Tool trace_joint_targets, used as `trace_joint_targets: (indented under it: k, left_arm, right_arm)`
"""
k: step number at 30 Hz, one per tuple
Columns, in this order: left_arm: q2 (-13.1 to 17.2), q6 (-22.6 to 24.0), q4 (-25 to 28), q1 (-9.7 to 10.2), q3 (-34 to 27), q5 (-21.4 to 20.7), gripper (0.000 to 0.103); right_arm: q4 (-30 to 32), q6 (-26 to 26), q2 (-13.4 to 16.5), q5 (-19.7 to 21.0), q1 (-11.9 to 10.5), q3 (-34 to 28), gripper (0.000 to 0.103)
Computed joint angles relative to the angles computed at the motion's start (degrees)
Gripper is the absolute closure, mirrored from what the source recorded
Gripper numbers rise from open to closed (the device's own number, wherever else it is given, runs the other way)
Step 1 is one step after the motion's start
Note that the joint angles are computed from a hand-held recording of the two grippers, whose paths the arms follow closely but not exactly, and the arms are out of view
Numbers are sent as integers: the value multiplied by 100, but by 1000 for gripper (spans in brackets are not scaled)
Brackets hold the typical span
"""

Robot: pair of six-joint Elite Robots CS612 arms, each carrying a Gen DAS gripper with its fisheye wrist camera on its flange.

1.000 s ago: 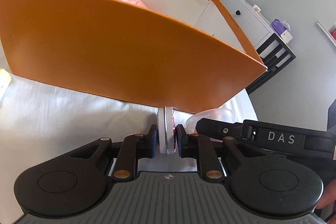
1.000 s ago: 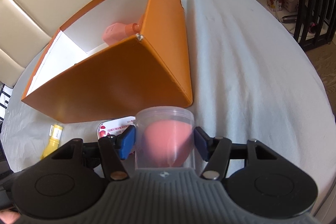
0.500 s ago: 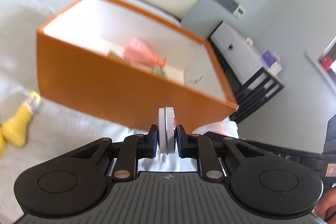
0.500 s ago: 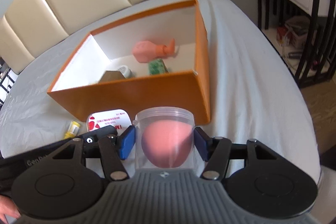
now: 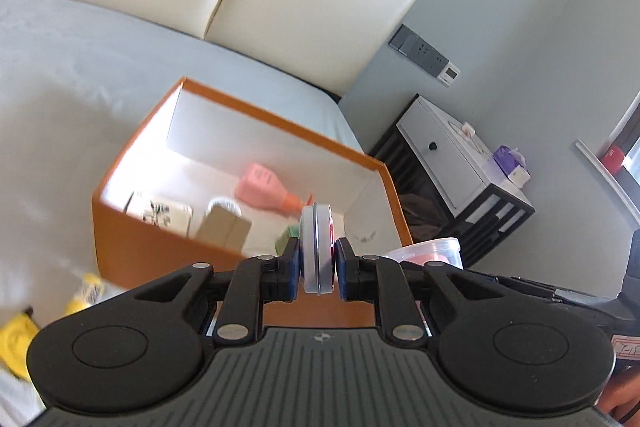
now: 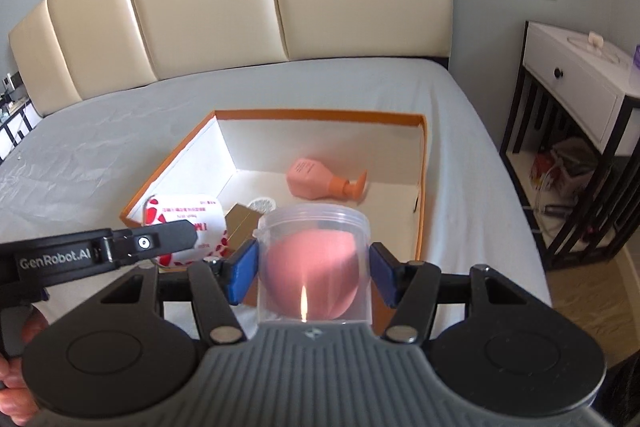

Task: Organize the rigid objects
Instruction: 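Lower the clear sponge cup into the box and open the right gripper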

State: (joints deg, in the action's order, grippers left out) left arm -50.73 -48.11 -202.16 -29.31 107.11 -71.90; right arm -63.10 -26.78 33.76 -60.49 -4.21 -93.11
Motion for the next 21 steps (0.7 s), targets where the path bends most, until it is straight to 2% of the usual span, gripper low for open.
trace_joint_targets:
  k: [4,9,21]
  left_arm:
    - [47,59,99,90,-153,-27,83]
    - [147,64,244,192,-341,-78,83]
    - [435,62,646,419,-789,-456,83]
  right_arm:
    - [-468,-154,-58,-397,132,309,43]
    - [-908,-685,-82,-992,319,633,43]
    - [-1223,-1276,-33,-1616,503,1000,43]
